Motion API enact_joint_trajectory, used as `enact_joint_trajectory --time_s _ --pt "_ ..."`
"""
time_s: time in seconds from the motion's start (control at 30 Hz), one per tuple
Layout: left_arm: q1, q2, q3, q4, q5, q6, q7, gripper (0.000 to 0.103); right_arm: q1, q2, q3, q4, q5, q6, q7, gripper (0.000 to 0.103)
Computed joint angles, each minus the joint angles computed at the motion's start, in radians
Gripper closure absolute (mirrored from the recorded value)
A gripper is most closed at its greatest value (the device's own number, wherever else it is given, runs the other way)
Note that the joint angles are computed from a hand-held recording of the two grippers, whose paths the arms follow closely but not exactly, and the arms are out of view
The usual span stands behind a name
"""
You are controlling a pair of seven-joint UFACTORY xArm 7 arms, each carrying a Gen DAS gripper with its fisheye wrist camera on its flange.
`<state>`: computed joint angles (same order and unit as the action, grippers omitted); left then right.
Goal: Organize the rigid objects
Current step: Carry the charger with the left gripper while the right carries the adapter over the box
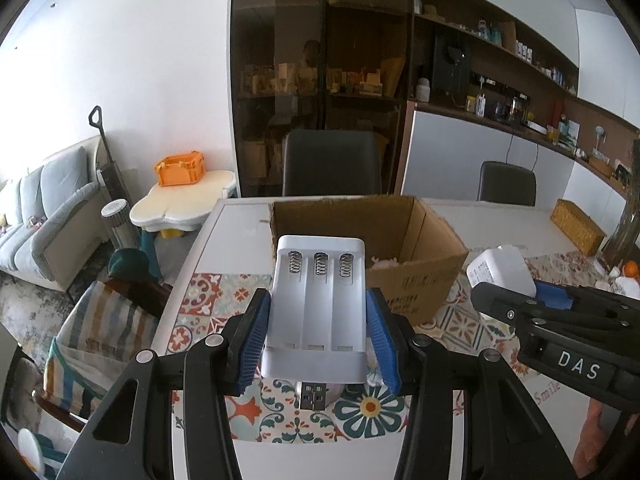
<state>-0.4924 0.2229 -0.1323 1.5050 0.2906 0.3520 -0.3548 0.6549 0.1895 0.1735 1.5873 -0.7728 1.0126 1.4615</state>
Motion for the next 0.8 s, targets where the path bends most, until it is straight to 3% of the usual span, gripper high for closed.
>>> enact_joint_trajectory --time_s 0.37,0.63,0.8 --pt "-0.034 0.067 0.029 0.153 0.069 0.017 -0.013 0.055 0.001 0.018 -0.019 0.080 -0.073 0.003 -0.040 0.056" --pt "-0.043 0.182 0.033 0.343 0.010 0.068 0.055 0.055 -0.012 0.063 -0.052 0.156 -0.075 -0.025 -0.100 0.056" --pt "-0.049 0.275 0.032 0.492 -0.049 0.146 0.112 0.055 -0.013 0.095 -0.075 0.206 -0.064 -0.027 -0.143 0.056"
